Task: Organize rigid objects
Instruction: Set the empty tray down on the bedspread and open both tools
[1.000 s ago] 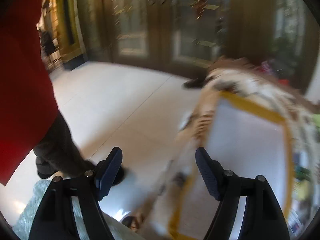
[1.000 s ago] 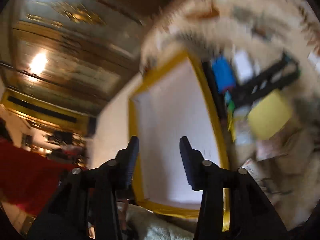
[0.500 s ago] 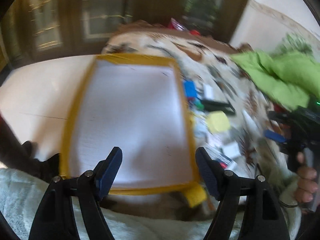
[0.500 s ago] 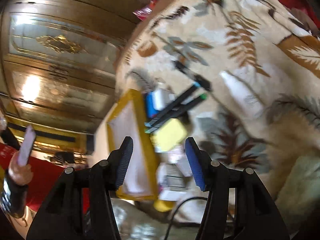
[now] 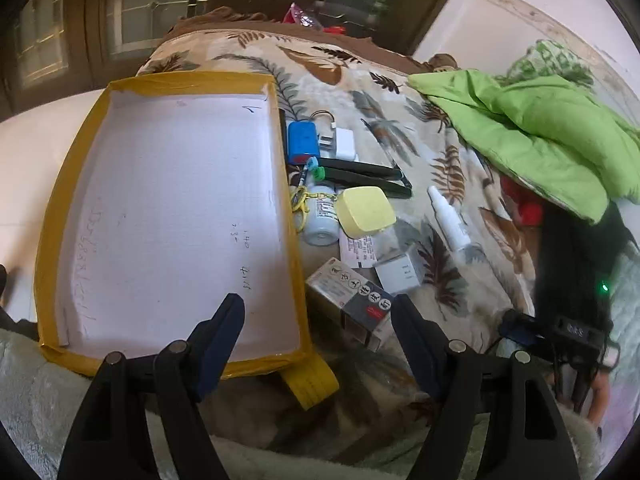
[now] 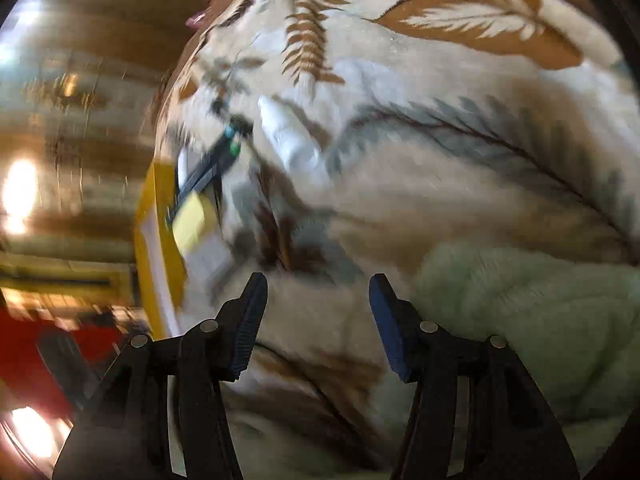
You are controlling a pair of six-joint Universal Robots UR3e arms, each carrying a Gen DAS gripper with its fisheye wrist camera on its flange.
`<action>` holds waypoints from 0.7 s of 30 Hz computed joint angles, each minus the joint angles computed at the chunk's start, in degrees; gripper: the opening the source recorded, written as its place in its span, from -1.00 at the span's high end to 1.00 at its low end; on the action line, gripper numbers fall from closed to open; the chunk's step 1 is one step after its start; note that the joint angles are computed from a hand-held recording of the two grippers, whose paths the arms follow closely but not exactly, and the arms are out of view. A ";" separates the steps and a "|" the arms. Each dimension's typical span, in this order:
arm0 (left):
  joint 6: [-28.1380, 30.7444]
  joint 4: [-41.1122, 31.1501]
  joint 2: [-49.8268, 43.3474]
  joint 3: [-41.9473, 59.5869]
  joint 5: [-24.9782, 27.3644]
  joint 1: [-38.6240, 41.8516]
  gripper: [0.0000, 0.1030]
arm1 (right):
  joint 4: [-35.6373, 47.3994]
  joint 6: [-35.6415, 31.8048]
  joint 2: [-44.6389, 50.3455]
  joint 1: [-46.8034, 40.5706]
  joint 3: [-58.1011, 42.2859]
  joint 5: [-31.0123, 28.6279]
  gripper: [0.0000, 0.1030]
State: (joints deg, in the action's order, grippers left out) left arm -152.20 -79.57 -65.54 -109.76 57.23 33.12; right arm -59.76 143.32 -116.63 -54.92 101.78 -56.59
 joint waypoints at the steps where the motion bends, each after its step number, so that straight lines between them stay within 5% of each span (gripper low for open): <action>1: 0.61 -0.46 0.42 -0.14 0.31 0.24 -0.47 | 4.44 -5.56 -2.58 -4.49 0.16 0.10 -0.01; 2: 0.84 -0.70 0.63 -0.37 0.46 0.31 -0.47 | 7.98 -9.53 -2.95 -7.06 -1.28 0.27 -0.01; 4: 1.77 -2.14 0.24 0.14 0.65 0.37 -0.47 | 3.58 -6.60 -4.15 -5.00 -3.28 0.43 -0.01; 9: -1.73 -3.68 -3.95 4.71 3.72 -2.43 -0.47 | -14.61 17.95 11.74 18.90 -24.50 -0.87 -0.04; 14: -8.79 -7.85 -12.50 13.97 3.76 -7.34 -0.47 | -25.80 36.52 35.86 36.75 -43.73 -10.22 -0.04; 17: -10.36 -9.19 -14.81 16.15 4.64 -9.35 -0.47 | -36.96 42.37 37.87 41.11 -34.77 -19.12 -0.04; 21: -12.89 -11.61 -17.08 17.68 4.33 -9.54 -0.47 | -40.94 36.40 35.41 39.39 -23.32 -21.36 -0.04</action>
